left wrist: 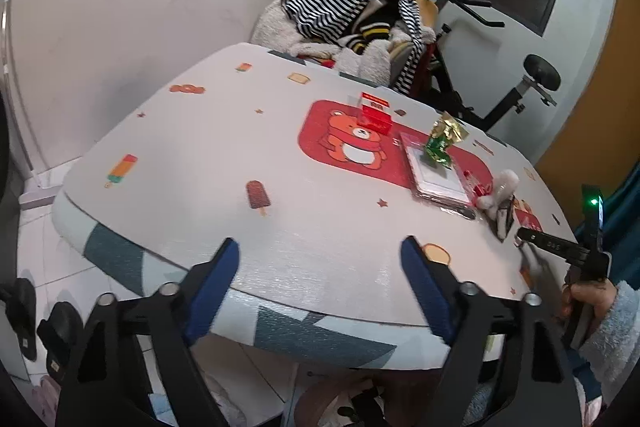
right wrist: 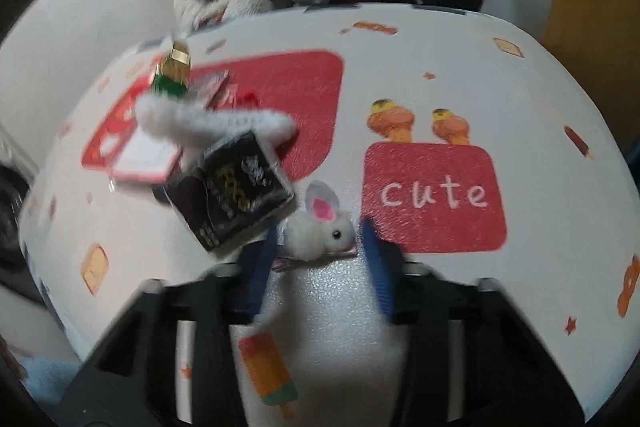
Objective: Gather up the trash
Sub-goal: 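Move both tools back over the table toward the remaining items, then grasp the red cigarette pack with the left gripper while the right grasps the white plush mouse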
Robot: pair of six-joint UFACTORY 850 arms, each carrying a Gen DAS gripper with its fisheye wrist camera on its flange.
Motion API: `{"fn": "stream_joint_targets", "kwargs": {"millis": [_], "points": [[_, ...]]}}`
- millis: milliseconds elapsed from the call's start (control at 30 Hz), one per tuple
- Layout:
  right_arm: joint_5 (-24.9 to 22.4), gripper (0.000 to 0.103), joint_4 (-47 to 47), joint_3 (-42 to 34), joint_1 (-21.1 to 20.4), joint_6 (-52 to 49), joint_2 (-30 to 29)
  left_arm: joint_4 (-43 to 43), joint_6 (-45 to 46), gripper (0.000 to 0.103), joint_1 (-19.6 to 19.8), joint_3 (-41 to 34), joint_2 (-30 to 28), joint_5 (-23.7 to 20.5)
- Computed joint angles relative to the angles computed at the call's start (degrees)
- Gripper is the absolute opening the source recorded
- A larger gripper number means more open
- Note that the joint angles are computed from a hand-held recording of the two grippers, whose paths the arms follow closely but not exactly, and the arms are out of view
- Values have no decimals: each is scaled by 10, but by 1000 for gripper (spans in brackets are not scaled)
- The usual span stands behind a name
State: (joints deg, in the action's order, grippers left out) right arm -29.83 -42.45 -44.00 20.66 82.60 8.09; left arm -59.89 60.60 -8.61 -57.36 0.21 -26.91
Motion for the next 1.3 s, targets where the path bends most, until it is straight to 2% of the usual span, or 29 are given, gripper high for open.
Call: {"fn": "stream_joint_targets", "kwargs": {"millis": [33,100,267,333,400,467,633,833,933,1033,1100,1133,1167,1233,1300], "points": [[-10,29,-8,-4,5,-7,-3,-5,4,70,0,-5,-6,-12],[-6,26,-11,-4,7,-17,2,-6,1,69,-3,-14,-17,-23],[-12,26,-154,19,22,129,37,-9,-15,71,-25,-73,-78,-48],[-37,26,-216,23,32,177,43,9,-29,78,-43,-114,-113,-50],[-54,26,-249,23,35,199,43,32,-46,94,-64,-167,-156,-48],[-58,26,-275,25,30,223,46,51,-65,96,-80,-216,-194,-45],[-28,26,-297,38,7,271,49,210,-199,96,-126,-383,-315,-36],[-23,26,-294,45,-1,291,46,418,-383,96,-161,-582,-457,-75],[-26,26,-288,41,1,289,40,458,-414,96,-169,-637,-495,-88],[-31,26,-289,38,7,281,35,519,-450,96,-180,-693,-533,-125],[-31,26,-295,38,10,284,35,530,-451,85,-182,-714,-547,-135],[-32,26,-296,39,11,285,35,523,-448,67,-180,-724,-553,-146],[-33,26,-295,39,12,286,35,515,-449,54,-178,-738,-562,-162],[-33,26,-293,38,12,281,34,493,-448,53,-173,-726,-554,-163],[-33,26,-291,37,13,274,32,469,-410,53,-170,-693,-532,-153]]}}
